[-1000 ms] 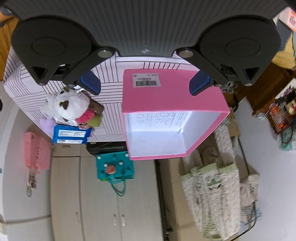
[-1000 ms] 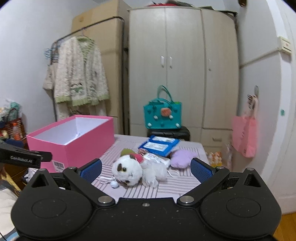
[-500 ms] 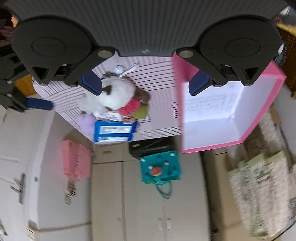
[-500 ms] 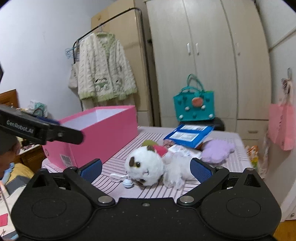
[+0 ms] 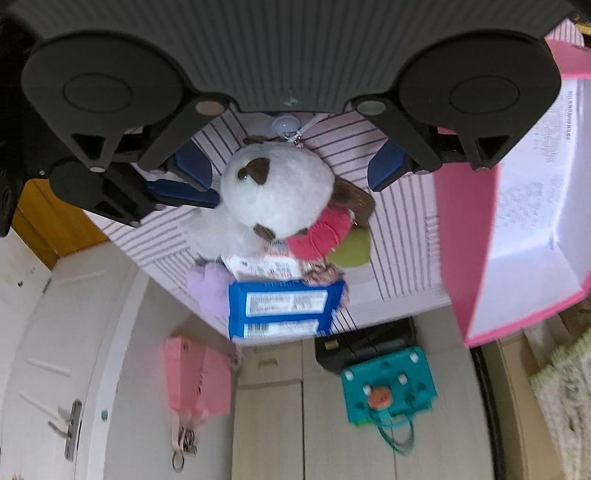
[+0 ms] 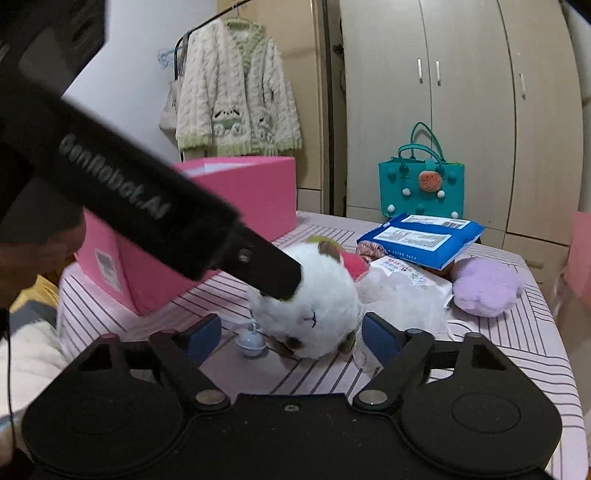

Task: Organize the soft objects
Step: 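Reach the left gripper to the white plush dog and close on it, then lift the plush dog with the left gripper and carry it over the pink box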

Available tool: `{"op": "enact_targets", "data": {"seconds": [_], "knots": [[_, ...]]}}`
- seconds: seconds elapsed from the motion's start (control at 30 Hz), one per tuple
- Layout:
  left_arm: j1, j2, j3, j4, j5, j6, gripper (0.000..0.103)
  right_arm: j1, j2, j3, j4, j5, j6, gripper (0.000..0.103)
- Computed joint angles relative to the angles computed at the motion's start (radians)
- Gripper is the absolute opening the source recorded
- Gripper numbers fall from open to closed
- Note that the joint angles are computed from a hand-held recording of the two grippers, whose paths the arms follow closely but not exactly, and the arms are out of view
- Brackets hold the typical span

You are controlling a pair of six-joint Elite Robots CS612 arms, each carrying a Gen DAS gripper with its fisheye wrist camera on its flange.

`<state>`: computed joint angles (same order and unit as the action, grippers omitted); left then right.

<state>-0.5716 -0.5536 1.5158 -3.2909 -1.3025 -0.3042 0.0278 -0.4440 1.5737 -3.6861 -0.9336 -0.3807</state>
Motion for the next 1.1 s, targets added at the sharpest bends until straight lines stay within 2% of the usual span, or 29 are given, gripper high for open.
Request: {"op": "enact_targets", "data": {"seconds": [0.03,0.13,0.2,0.33,0.4,0.57,0.67,0.77,0.87,0.93,1.1], "knots": [[0.006,0.003,-0.011,0.023,-0.018,-0.002,0.090,0.002,0.002,-0.003,0.004,-0.003,-0.003,0.078],[0.017,0.012,-0.035,0.068,-0.044,-0.007,0.085,0.011,0.006,-0.014,0.006,-0.034,-0.017,0.077],[0.025,0.018,-0.047,0.079,-0.074,-0.008,0.084,0.015,0.009,-0.017,-0.011,-0.058,-0.035,0.075],[0.042,0.032,-0.066,0.089,-0.156,-0.034,0.079,0.014,0.009,-0.012,-0.033,-0.061,-0.035,0.065],[0.045,0.040,-0.074,0.095,-0.176,-0.051,0.075,0.017,0.011,-0.011,-0.045,-0.070,-0.041,0.063],[0.044,0.050,-0.076,0.088,-0.164,-0.067,0.071,0.020,0.015,-0.003,-0.083,-0.079,-0.053,0.062],[0.041,0.050,-0.073,0.079,-0.153,-0.044,0.070,0.021,0.017,-0.004,-0.091,-0.082,-0.033,0.063],[0.040,0.051,-0.073,0.079,-0.156,-0.022,0.068,0.026,0.025,-0.012,-0.105,-0.092,-0.042,0.071],[0.040,0.051,-0.075,0.087,-0.156,-0.012,0.067,0.040,0.039,-0.027,-0.125,-0.134,-0.079,0.074],[0.043,0.050,-0.074,0.088,-0.162,-0.017,0.066,0.053,0.043,-0.029,-0.142,-0.178,-0.101,0.073],[0.044,0.040,-0.064,0.091,-0.163,0.008,0.063,0.058,0.023,-0.011,-0.128,-0.202,-0.075,0.065]]}}
